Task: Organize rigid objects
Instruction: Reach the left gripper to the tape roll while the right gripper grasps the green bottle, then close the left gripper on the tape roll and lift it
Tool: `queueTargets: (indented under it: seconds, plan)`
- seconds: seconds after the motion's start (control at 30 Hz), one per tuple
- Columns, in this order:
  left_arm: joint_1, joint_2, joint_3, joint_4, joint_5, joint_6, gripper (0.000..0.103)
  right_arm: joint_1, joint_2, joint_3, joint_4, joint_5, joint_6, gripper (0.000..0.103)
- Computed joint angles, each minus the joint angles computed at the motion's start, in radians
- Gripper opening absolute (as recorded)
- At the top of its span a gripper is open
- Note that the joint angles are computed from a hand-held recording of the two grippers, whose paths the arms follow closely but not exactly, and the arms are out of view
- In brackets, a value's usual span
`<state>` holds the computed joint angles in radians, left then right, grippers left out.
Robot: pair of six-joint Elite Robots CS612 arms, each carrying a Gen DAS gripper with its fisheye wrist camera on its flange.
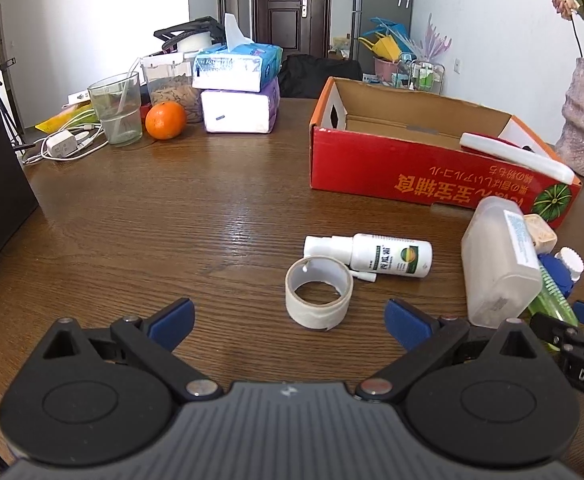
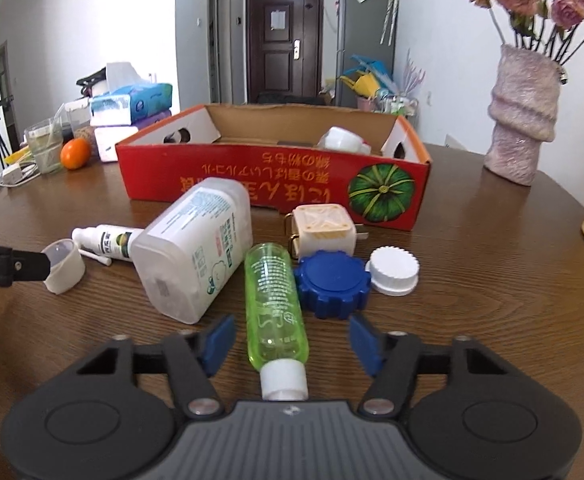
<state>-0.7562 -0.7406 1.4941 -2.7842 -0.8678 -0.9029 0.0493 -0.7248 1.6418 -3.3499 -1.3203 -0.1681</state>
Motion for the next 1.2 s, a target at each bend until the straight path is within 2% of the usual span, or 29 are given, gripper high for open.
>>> queueTargets:
  seconds: [0.17,0.23,0.5,0.7,0.8,0.93,1.03,1.13,1.2]
  plan:
    - [0.007,0.006,-0.001,-0.014,-0.013,0.014,0.103,0.003,0.018,-0.035,0.037,0.018,-0.007,0.044]
    - [0.010,0.010,-0.002,-0.028,-0.023,0.022,0.103,0.004,0.025,-0.046,0.036,0.028,-0.019,0.030]
    - [0.016,0.035,-0.032,-0.011,-0.026,0.040,0.103,-0.005,0.037,-0.035,-0.046,0.072,0.008,0.030]
    - [0.017,0.054,-0.059,0.034,-0.004,0.037,0.103,-0.006,0.038,-0.019,-0.118,0.069,0.042,0.030]
    - [0.022,0.061,-0.064,0.023,-0.010,0.035,0.103,-0.008,0.037,-0.013,-0.143,0.070,0.054,0.030]
    - [0.020,0.071,-0.073,0.002,0.018,0.052,0.102,-0.010,0.036,-0.010,-0.154,0.070,0.065,0.030]
    - [0.019,0.080,-0.084,-0.008,0.026,0.071,0.097,-0.011,0.036,-0.009,-0.163,0.068,0.073,0.030]
    - [0.020,0.085,-0.092,-0.009,0.024,0.079,0.084,-0.012,0.037,-0.010,-0.167,0.061,0.081,0.030]
    - [0.021,0.087,-0.090,-0.027,0.016,0.089,0.079,-0.013,0.037,-0.010,-0.168,0.059,0.086,0.030]
